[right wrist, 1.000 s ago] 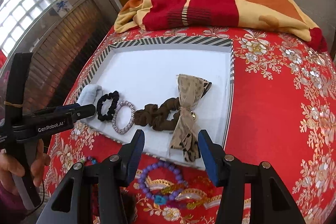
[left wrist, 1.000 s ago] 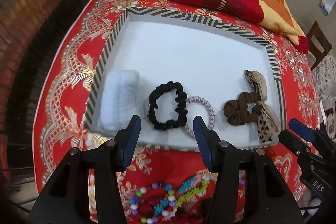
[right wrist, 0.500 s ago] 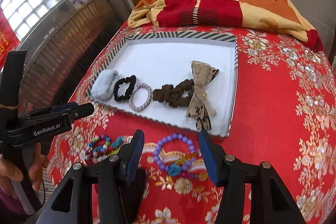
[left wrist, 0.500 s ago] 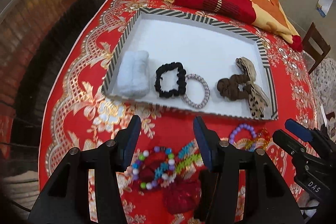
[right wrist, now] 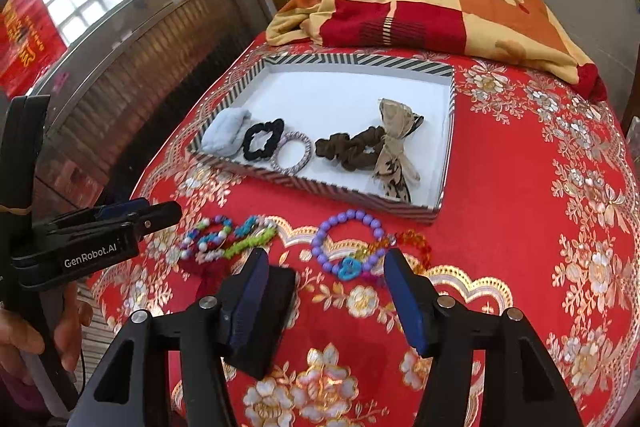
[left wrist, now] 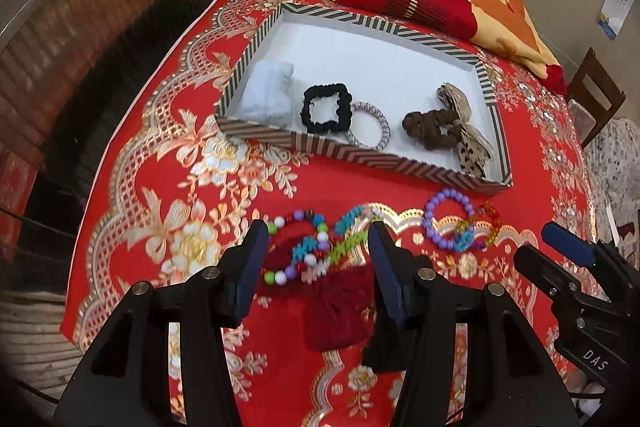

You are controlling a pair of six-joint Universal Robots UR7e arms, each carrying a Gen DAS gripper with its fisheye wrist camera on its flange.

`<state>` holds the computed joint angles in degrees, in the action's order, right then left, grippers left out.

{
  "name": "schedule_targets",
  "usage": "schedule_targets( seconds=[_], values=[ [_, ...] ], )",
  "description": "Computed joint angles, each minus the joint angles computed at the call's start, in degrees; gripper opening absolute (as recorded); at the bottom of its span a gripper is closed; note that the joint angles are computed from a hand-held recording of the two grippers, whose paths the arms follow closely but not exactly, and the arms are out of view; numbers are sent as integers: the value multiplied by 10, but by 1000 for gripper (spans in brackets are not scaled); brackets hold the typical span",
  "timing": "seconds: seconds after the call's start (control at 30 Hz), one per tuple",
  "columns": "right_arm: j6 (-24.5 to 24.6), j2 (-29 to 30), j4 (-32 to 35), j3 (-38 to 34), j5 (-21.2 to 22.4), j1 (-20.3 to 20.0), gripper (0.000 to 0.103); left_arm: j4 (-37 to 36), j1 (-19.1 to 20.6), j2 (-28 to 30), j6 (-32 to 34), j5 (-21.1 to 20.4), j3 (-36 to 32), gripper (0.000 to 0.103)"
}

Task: Organize jewelry
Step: 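Move both grippers toward the red pouch and black velvet case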

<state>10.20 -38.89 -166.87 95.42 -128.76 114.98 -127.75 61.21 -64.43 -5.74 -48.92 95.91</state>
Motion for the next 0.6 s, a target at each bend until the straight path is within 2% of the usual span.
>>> schedule_targets(
  seconds=[0.6],
  values=[
    [23,-5,-15,40,-8,27,59,-10,-20,-65,-13,10,83,52]
  ],
)
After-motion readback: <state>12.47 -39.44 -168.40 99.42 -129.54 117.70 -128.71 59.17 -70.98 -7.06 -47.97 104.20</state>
